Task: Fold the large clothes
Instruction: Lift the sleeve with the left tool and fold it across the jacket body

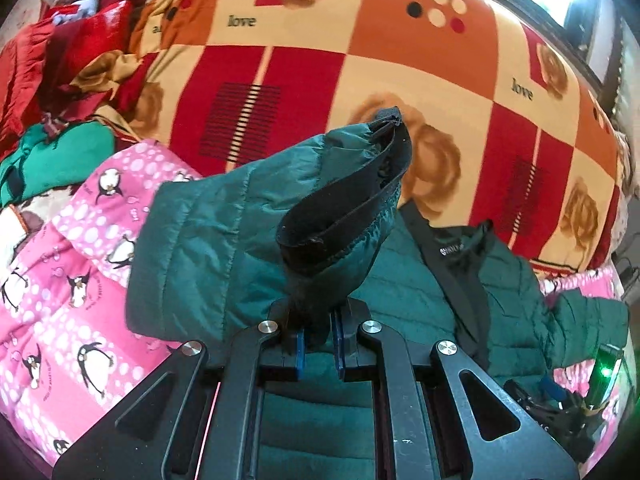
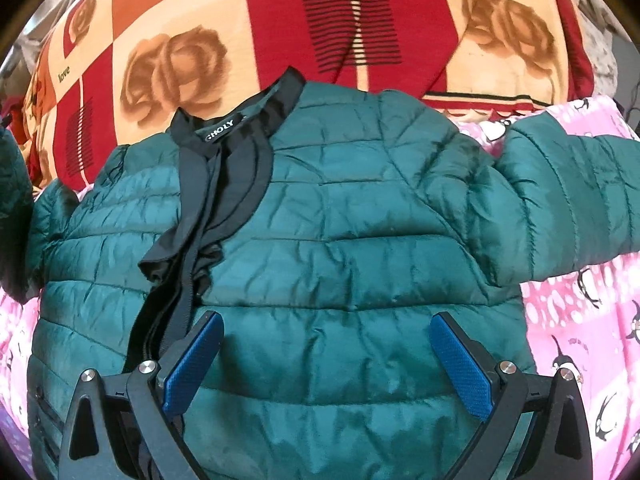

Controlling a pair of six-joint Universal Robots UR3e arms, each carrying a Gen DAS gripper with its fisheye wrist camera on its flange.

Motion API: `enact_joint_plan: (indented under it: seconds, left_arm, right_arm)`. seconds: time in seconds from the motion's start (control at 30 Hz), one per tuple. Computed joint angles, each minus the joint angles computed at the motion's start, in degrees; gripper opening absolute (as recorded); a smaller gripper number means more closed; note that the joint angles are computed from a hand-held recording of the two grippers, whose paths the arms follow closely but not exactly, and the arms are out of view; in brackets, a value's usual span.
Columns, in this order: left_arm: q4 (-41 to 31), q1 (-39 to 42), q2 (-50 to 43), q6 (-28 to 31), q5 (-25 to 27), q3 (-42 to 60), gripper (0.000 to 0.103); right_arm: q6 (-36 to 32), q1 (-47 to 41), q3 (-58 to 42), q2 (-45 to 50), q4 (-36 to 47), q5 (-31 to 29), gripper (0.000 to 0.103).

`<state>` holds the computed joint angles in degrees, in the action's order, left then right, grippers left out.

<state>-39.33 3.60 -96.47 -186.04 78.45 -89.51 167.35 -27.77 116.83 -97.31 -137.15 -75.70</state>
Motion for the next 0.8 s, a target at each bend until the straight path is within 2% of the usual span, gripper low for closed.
enact_joint_plan:
  seconds: [0.8]
  left_arm:
    - [-4.50,-17.30,-11.10,-2.23,3.59,14.55,0.010]
  right_arm:
    - [-3.78,-8.01,1.70,-3.40,1.65,3.63,0.103]
